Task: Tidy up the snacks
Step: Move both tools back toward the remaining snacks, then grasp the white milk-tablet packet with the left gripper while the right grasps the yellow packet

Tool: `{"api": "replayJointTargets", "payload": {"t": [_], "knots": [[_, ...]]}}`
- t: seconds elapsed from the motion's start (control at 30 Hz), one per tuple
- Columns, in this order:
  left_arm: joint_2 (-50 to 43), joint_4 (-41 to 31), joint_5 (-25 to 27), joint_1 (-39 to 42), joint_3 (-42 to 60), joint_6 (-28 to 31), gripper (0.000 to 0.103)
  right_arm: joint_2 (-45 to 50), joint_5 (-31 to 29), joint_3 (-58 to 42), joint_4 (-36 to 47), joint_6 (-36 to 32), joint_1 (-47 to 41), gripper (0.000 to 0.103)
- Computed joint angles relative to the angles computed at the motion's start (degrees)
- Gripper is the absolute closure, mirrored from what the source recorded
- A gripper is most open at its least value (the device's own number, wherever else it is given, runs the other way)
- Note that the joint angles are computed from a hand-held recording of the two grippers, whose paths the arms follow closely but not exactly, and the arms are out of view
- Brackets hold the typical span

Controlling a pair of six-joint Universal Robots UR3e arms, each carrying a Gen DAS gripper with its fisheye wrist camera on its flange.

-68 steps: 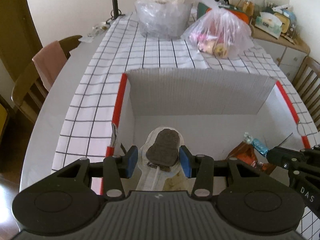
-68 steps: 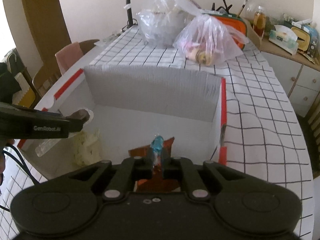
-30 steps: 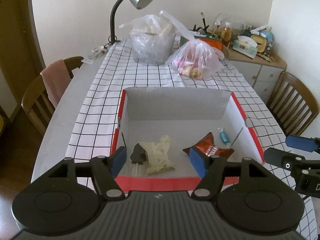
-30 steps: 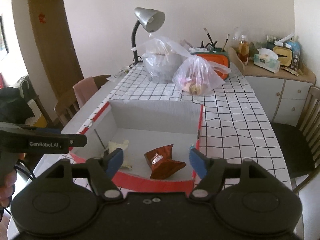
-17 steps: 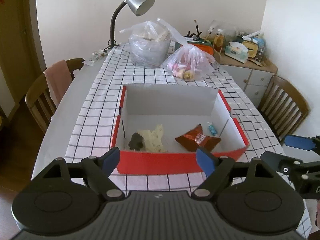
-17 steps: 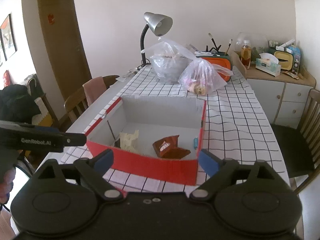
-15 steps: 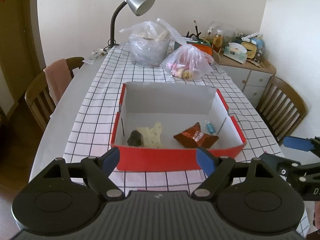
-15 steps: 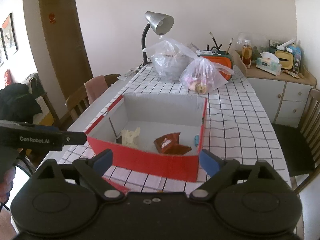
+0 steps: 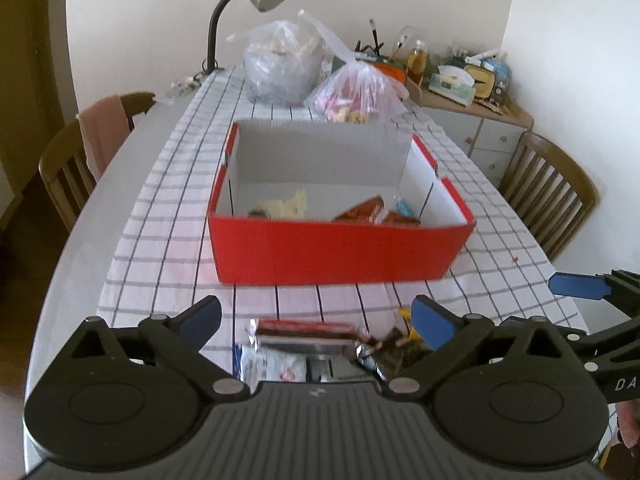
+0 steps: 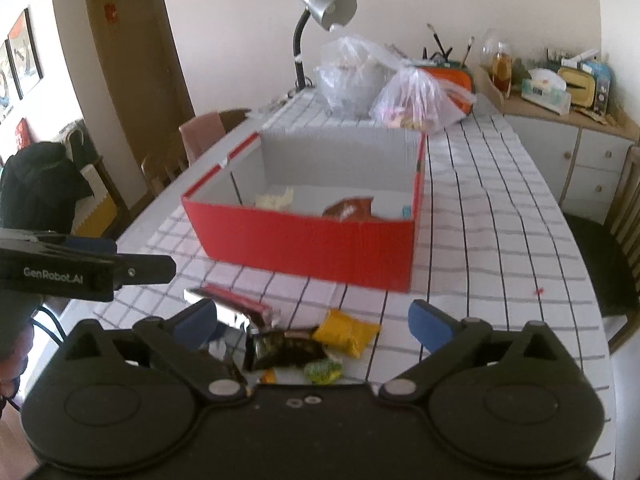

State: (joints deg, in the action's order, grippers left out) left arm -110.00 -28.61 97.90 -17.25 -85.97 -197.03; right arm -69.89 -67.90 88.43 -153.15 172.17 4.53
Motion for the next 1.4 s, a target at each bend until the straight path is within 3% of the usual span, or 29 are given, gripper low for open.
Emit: {"api": "replayJointTargets", "payload": {"t": [0.23,0.5,0.8,1.23,1.4], "knots": [[0.3,3.9,-2.1,0.6,-6.2,-2.0,0.001,2.6,-2.0,0.5,-0.1,0.6,-0.5,0.001],[-1.4,1.6,-0.5,1.5,-7.0,-3.8,0.001,6.5,-3.5,-1.3,0.4,1.0,-0.5,0.001],[-5.3,-1.4,-0.7,2.9,-2.5,-4.1,0.001,12.4,-6.1,-8.0,2.4,3.1,0.5,0.004],[-9.0,-4.8,-5.2,5.8,-1.4,-4.1,0.002,22.6,-10.3,-22.0,8.6,8.2,3.3,0.010],[-9.1,-5.1,-6.7,6.8,-1.8,-4.1,0.015,26.1,-12.0,-27.4,10.8,9.2,5.3,0.013]]}}
